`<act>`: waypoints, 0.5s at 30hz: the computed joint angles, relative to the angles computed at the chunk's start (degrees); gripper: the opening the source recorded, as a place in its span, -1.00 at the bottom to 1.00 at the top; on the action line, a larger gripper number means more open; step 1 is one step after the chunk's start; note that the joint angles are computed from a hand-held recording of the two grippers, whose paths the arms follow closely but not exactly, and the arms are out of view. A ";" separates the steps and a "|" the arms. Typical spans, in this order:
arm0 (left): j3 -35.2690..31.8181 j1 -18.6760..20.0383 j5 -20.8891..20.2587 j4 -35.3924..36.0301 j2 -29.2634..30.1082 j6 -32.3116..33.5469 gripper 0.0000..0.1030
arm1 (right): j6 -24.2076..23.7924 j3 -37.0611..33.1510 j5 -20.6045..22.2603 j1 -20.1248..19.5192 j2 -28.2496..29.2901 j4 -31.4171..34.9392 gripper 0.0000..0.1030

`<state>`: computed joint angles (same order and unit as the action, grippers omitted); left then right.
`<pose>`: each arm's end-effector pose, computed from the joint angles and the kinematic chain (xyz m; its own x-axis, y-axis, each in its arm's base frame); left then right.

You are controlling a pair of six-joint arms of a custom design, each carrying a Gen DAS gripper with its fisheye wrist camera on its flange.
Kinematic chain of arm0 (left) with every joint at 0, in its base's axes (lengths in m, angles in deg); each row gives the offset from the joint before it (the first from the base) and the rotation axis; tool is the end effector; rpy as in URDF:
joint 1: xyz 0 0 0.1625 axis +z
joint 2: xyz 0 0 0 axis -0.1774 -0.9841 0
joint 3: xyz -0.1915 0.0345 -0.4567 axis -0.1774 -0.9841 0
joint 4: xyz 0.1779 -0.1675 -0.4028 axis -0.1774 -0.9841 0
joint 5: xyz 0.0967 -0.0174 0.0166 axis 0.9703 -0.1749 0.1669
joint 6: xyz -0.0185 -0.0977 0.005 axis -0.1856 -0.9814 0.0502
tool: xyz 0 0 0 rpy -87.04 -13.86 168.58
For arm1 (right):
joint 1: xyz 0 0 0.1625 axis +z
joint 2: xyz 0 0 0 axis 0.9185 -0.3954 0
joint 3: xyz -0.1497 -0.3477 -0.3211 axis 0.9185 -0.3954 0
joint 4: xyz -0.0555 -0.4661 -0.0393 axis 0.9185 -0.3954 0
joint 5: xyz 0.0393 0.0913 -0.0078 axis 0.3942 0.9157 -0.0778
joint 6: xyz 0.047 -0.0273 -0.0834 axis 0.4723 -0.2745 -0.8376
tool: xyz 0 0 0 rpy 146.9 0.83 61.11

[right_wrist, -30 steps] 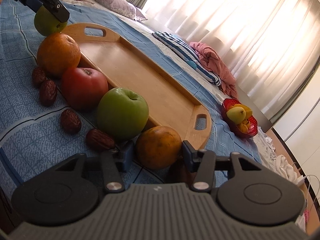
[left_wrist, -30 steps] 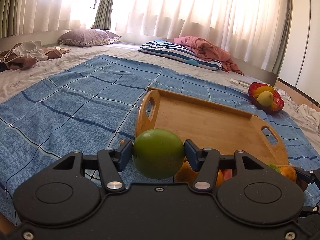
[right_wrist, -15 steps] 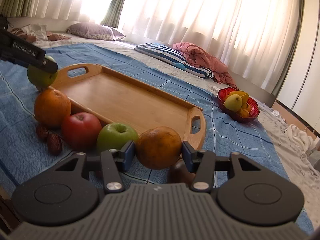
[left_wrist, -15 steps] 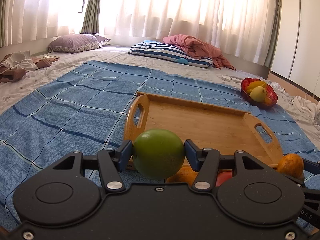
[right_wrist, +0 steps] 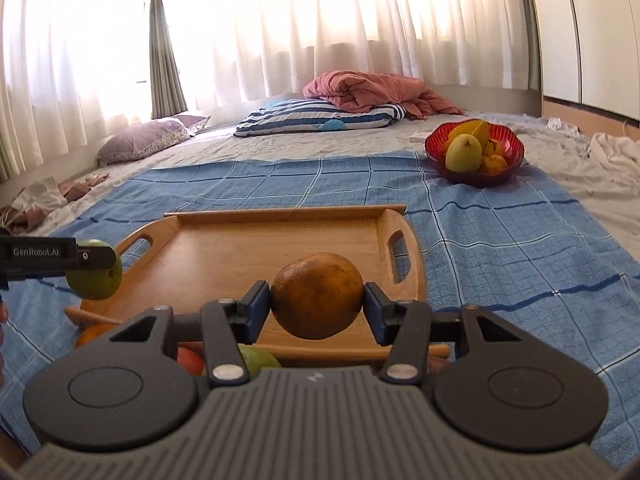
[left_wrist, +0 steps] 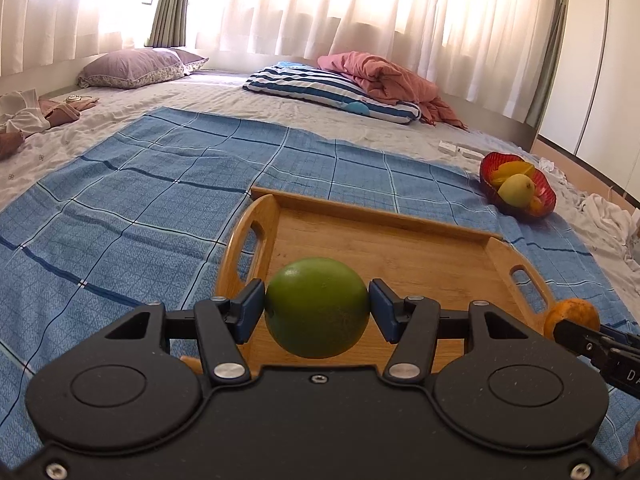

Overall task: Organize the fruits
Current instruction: 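Lift the pale green apple with the left tool while the right tool carries the orange fruit, then set the pale green apple on the tray while the right tool releases its fruit there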

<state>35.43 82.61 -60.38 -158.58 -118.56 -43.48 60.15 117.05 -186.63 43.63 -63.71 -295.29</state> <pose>-0.0768 -0.8305 0.3242 -0.8097 0.1667 -0.5626 0.5460 0.5654 -0.6182 0.3448 -0.7286 0.0358 -0.7967 0.1079 0.5946 -0.4925 0.4543 -0.7423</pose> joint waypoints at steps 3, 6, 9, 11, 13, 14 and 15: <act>-3.24 -0.11 1.40 2.39 1.88 -0.04 0.06 | 5.12 -0.92 1.96 -1.11 -0.63 3.62 0.07; -5.94 -0.09 2.33 4.98 3.39 -0.21 0.06 | 8.46 -2.52 2.55 -1.86 -0.65 7.51 0.07; -8.03 0.06 3.53 7.48 4.65 -0.49 0.06 | 10.11 -4.32 2.52 -2.34 -0.08 10.15 0.07; -8.60 0.14 4.18 7.71 5.25 0.30 0.06 | 9.81 -5.43 1.99 -2.43 0.54 10.96 0.07; -8.74 0.18 4.59 7.02 5.74 1.72 0.06 | 9.73 -6.46 1.55 -2.57 1.09 11.88 0.07; -8.79 0.19 4.77 6.82 5.91 2.22 0.06 | 10.00 -6.87 1.39 -2.64 1.28 12.49 0.07; -8.85 0.23 4.80 6.71 6.05 2.53 0.06 | 10.36 -7.19 1.27 -2.77 1.44 13.10 0.07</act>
<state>26.58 82.84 -55.58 -151.86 -112.51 -40.96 70.52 109.86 -185.37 40.86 -62.26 -282.19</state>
